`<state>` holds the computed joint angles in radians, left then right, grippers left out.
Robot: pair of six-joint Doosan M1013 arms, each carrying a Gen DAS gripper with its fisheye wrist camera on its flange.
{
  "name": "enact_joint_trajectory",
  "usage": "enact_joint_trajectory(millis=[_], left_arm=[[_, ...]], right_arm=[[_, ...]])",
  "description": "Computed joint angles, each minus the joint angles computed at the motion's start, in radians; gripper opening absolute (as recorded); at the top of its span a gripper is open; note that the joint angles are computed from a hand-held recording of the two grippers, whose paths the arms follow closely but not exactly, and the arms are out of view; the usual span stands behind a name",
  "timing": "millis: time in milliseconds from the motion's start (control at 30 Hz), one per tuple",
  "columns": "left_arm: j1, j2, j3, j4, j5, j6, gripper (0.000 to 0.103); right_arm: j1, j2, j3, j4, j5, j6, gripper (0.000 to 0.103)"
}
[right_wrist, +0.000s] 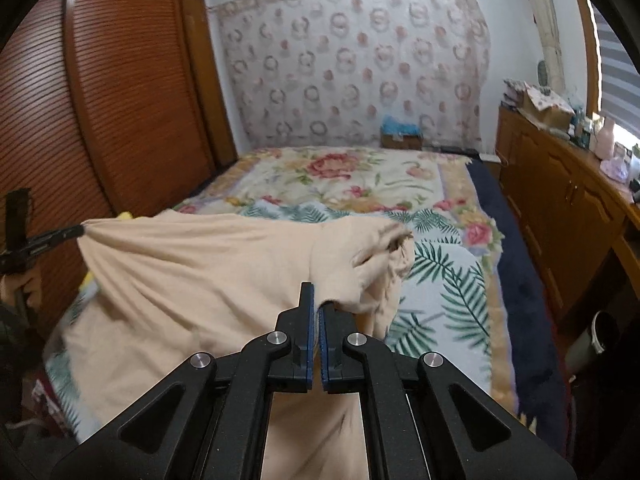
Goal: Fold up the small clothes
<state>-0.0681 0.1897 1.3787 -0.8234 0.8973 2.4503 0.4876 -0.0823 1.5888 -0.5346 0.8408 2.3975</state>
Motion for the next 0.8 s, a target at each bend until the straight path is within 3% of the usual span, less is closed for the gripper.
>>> enact_joint_trajectory(millis=[200,400,567,667,733,800], left_arm=[[0.042,-0.048,0.056,-0.01,0.016,0.02,0.0],[0.035,-0.058,0.115,0.103,0.027,-0.053,0.002],[0.026,-0.059,0.146,0.182,0.048,-0.106,0.023],[0.019,-0.07,0.164,0.217,0.023,-0.134,0.028],[0.022,-0.074,0.171,0.213,0.025,-0.134,0.03],[0.023,-0.077,0.176,0.213,0.026,-0.137,0.032]], right_arm=[[0.083,-0.067,0.022,-0.03,0.084,0.031,0.0],[0.144,-0.099,0.05,-0.047,0.151,0.081,0.0],[0.145,-0.081,0.095,0.026,0.186,0.07,0.006],[0.147,-0.067,0.103,0.005,0.223,0.083,0.025],[0.143,-0.063,0.103,-0.014,0.233,0.094,0.056],[0.143,-0.058,0.102,-0.051,0.237,0.113,0.056]])
